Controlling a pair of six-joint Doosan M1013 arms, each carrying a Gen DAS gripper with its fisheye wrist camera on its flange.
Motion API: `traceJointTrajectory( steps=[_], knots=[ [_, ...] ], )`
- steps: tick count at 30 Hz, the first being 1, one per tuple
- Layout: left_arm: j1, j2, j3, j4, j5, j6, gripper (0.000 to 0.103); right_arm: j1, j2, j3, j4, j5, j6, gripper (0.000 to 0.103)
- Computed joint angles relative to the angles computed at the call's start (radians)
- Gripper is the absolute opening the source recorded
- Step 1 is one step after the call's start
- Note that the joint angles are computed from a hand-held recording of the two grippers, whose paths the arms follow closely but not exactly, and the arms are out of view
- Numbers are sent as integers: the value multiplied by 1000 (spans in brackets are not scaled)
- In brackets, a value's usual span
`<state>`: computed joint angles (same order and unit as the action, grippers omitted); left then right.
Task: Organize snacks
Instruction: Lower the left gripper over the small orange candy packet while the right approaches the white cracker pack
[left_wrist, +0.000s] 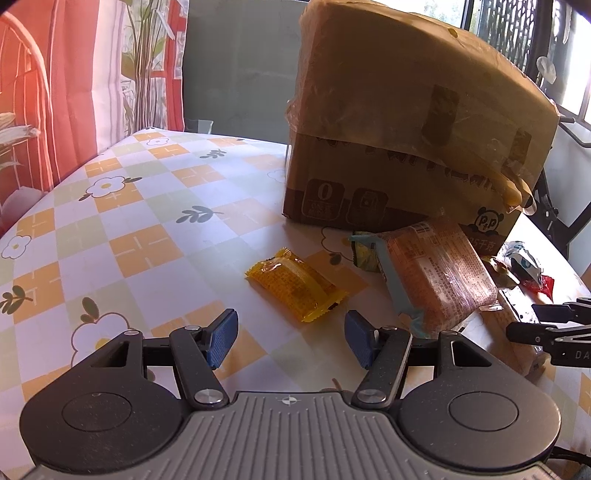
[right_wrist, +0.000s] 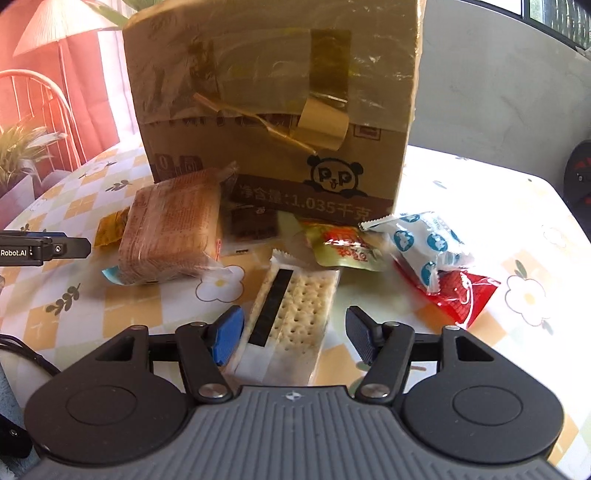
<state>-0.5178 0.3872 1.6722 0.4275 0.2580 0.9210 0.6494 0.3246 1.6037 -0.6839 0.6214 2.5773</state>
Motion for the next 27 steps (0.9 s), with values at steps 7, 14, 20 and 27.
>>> traceJointTrajectory(
  steps=[7, 14, 20, 27],
  knots=[
    [-4, 4, -3, 18, 9, -26, 66, 11, 16, 3, -82, -29, 26, 56],
    [2, 24, -41, -77, 36, 33, 66, 1, -3, 46, -145, -115, 136, 55],
    [4, 71, -116, -1, 98, -167, 66, 1, -4, 49, -153, -123, 149, 55],
    [-38, 112, -166, 327, 226, -437, 66, -4, -10, 59, -151, -146, 163, 55]
  ],
)
